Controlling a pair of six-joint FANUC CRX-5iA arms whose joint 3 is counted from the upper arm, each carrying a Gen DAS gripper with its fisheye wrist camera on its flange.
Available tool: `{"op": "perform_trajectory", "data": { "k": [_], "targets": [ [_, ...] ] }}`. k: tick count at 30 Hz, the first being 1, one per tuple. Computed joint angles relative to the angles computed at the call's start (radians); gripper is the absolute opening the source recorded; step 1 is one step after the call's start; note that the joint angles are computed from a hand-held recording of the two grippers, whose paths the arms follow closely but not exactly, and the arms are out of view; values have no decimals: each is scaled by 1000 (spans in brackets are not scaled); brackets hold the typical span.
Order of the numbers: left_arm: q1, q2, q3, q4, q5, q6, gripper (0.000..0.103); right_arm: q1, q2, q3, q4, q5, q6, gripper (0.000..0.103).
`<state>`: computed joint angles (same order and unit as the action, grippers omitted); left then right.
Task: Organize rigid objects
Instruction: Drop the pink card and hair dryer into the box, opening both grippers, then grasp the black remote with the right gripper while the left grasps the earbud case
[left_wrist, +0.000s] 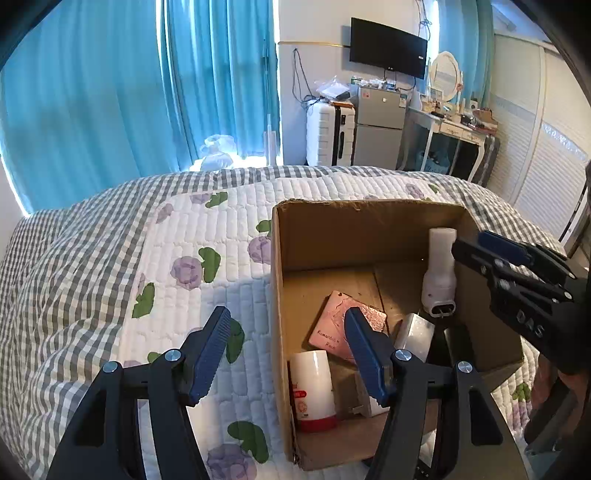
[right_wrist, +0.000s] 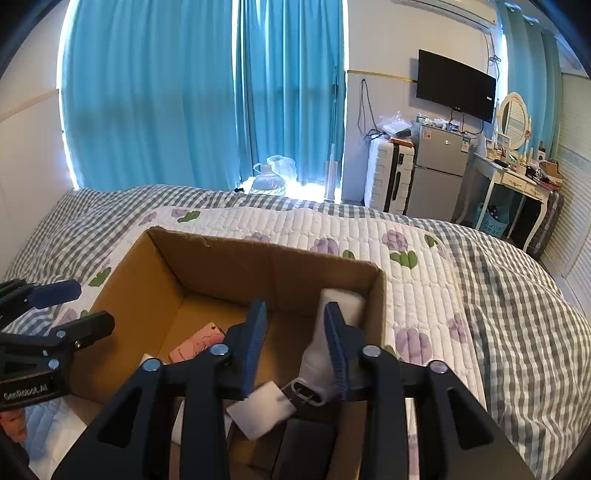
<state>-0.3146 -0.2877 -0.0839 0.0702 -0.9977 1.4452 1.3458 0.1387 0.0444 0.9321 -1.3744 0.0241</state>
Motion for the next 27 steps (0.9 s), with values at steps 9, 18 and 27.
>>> {"op": "perform_trajectory", "data": {
  "k": [9, 18, 27],
  "targets": [
    [11, -109, -37, 37, -26, -30, 86, 114, 0, 107, -30, -192, 36, 69],
    [-19, -231, -36, -24, -83, -20, 103, 248, 76, 290, -26, -449, 82, 94],
    [11, -344, -155, -16, -111, -12, 103, 340, 81, 274, -65, -474, -7, 98]
  ]
}}
